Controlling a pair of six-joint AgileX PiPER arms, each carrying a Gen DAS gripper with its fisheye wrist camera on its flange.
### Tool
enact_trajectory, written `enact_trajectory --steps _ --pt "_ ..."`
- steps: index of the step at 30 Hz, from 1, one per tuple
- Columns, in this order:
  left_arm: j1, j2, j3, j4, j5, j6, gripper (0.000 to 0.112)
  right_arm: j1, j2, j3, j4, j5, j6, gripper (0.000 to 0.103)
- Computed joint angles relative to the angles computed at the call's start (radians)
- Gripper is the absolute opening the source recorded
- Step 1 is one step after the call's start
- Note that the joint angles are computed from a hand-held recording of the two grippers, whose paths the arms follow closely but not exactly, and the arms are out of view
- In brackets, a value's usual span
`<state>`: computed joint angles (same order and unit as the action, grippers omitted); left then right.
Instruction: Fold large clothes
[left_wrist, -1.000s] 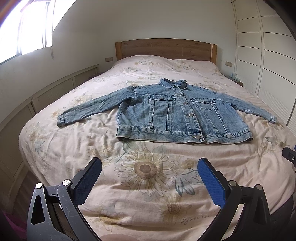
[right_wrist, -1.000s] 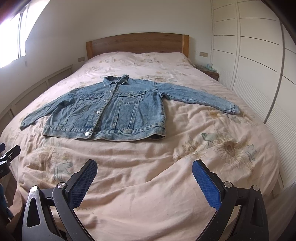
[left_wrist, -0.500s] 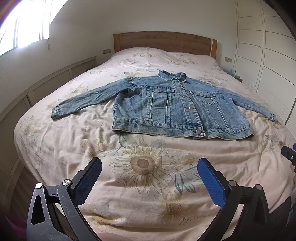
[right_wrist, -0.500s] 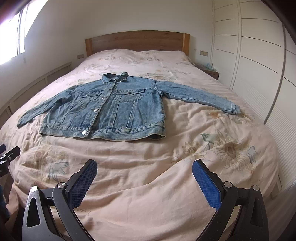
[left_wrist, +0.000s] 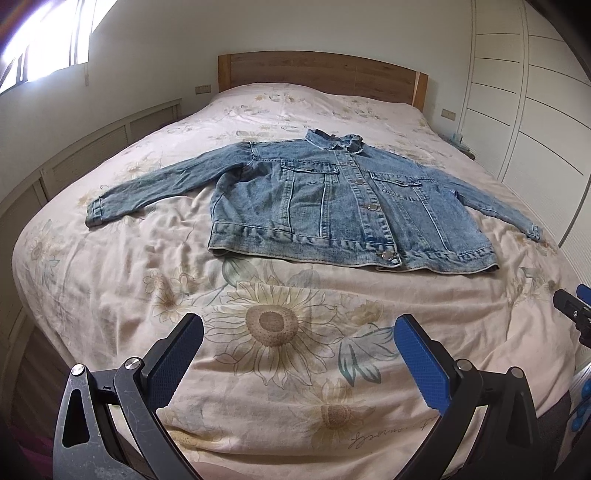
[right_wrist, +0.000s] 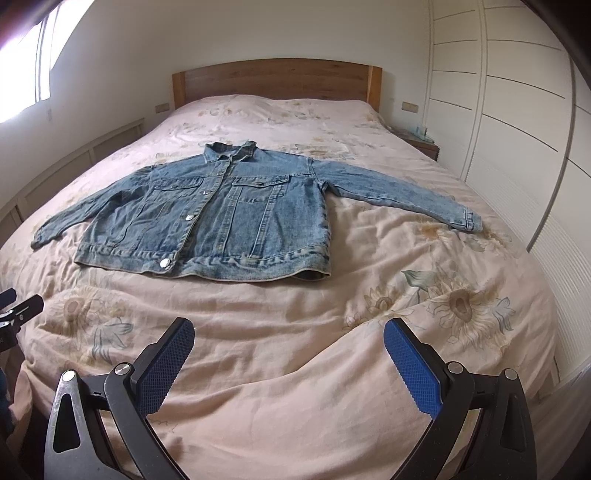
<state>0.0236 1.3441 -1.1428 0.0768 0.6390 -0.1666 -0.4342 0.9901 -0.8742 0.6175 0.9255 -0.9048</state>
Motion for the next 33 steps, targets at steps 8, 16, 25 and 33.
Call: enact_trajectory --steps 8,16,25,33 --pt "0.024 0.036 -0.033 -0.014 0.027 0.036 0.102 0.038 0.030 -0.007 -0.040 -0.029 0.036 0.103" --pt "0.114 0.131 -0.127 -0.114 0.084 0.137 0.102 0.108 0.107 -0.056 -0.116 -0.099 0.113 0.103" --pt "0.207 0.318 -0.368 -0.075 0.171 0.090 0.102 0.217 0.240 -0.173 -0.220 -0.173 0.237 0.103" --pt "0.305 0.510 -0.636 -0.010 0.225 -0.011 0.102 0.273 0.419 -0.327 -0.308 -0.199 0.362 0.103"
